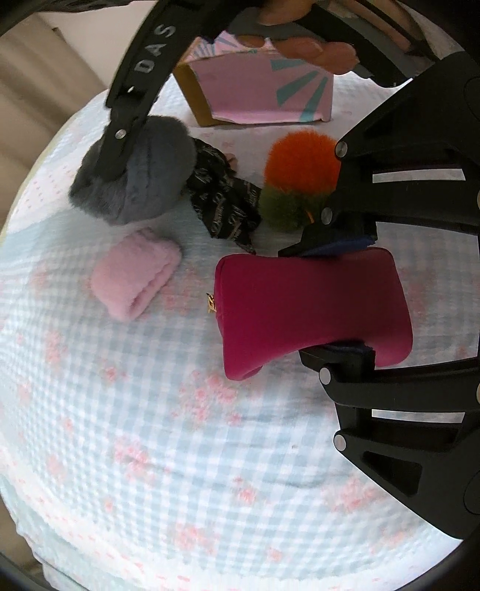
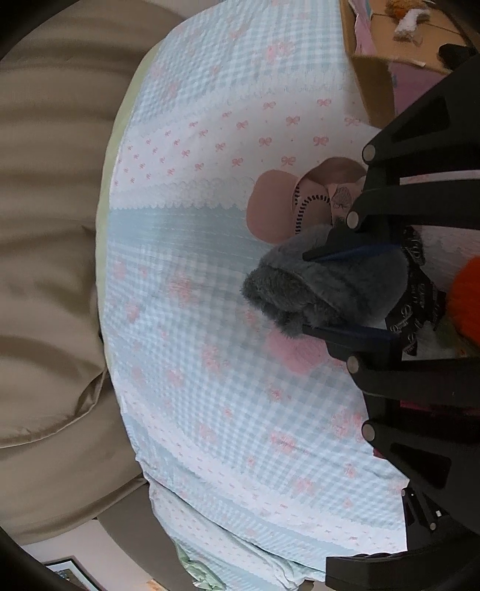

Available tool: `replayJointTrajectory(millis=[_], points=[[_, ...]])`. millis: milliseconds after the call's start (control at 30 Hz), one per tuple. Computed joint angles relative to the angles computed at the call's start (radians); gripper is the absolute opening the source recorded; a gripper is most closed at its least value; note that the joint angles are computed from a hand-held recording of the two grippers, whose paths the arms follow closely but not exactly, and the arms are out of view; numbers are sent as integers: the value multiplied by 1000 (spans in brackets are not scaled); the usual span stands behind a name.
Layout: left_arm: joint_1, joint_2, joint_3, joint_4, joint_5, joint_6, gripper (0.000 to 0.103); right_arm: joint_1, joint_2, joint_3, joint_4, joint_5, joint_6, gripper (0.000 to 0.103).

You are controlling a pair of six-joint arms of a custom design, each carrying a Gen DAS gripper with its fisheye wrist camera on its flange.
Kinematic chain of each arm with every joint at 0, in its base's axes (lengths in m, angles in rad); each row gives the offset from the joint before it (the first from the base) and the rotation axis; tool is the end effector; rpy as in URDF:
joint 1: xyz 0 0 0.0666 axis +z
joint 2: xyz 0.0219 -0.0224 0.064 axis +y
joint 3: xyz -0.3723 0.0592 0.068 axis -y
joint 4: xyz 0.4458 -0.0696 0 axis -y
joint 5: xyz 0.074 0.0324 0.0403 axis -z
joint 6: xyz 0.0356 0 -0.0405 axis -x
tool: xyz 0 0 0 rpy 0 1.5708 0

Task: Organize soft objects
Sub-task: 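Grasp the magenta pouch with the left gripper while the right grasps the grey hat, then carry the magenta pouch and grey hat into the box and release both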

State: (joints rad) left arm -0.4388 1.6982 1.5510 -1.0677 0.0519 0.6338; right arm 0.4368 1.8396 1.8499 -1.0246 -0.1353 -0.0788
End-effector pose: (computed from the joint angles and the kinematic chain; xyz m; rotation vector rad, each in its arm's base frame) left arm 0.5563 -0.2636 0.3231 -0.2636 2.8318 -0.3248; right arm 0.6230 0.2957 0.3832 -0.5152 2.5633 0.3616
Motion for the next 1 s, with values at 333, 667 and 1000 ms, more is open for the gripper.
replayJointTrajectory(millis=[333, 667, 1000], points=[[28, -90, 36, -45, -23, -21, 32, 8, -73, 62, -82, 19, -29, 27], [24, -124, 249, -181, -80, -40, 32, 17, -154, 213, -229, 48, -52, 27], [-37, -102, 470, -322, -149, -39, 32, -6, -253, 295, -351, 67, -63, 27]])
